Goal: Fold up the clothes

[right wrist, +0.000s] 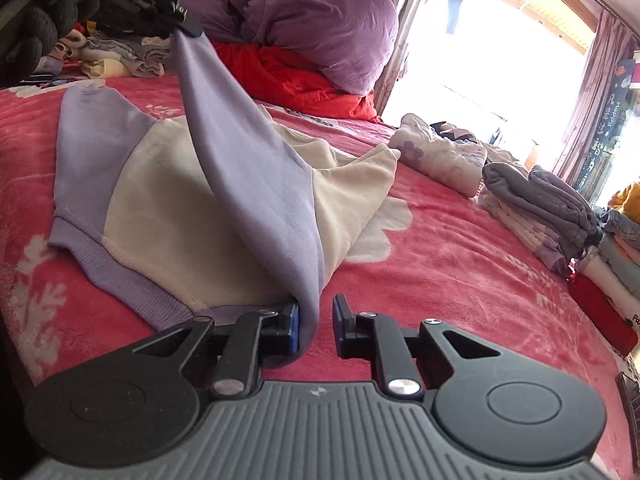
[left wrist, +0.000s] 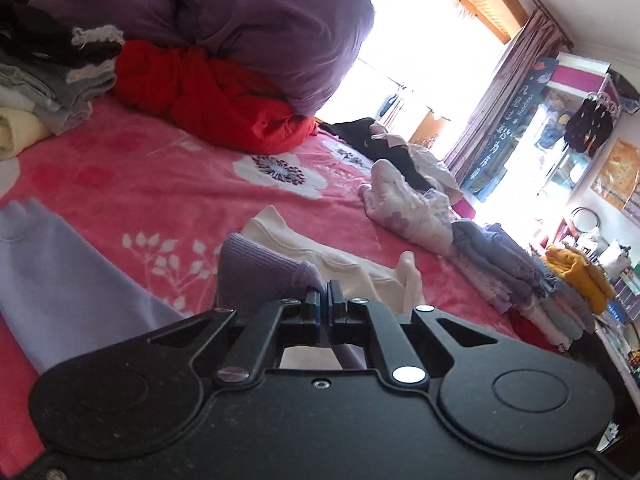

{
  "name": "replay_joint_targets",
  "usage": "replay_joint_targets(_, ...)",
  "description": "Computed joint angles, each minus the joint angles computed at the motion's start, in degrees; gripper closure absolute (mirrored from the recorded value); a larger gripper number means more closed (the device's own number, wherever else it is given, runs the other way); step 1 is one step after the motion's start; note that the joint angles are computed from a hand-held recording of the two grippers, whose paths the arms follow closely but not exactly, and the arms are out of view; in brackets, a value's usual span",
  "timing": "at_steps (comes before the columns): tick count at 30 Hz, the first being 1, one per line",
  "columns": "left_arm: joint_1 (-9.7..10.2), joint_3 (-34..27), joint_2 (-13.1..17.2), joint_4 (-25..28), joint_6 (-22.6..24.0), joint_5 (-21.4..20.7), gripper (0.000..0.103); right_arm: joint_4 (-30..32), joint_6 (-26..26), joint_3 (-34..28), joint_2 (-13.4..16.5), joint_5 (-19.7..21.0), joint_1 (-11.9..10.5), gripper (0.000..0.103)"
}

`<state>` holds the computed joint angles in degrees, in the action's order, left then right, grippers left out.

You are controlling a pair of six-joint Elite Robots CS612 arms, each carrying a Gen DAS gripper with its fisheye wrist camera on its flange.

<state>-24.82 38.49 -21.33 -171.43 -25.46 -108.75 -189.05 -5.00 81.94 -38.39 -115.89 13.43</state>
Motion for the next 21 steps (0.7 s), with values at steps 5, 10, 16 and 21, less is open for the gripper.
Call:
replay_joint_targets(5,-0.12,0.7,-0.3,-3.7,0.6,-0.4,0.101,-0.2,0.1,0.8,-0.4,0.5,-0.1,0.088)
replay_joint_targets(10,-0.21,0.8,-0.2,0.4,1.4,1.6,0.101,-0.7,0.4,1.7,-0.8,1.8,-0.4,0.088)
replay_joint_targets(16,-0.33,0.7,0.0,2.7,1.6,4.3,0.101,-2.3,0.4,3.0,-1.5,3.9,-0.6,0.068)
replay_joint_targets(21,-0.52,-0.4,0.8,4.9,2.7,5.0,0.101,-2.5,-2.9,2.6,-1.1,4.5,-0.2,0.071)
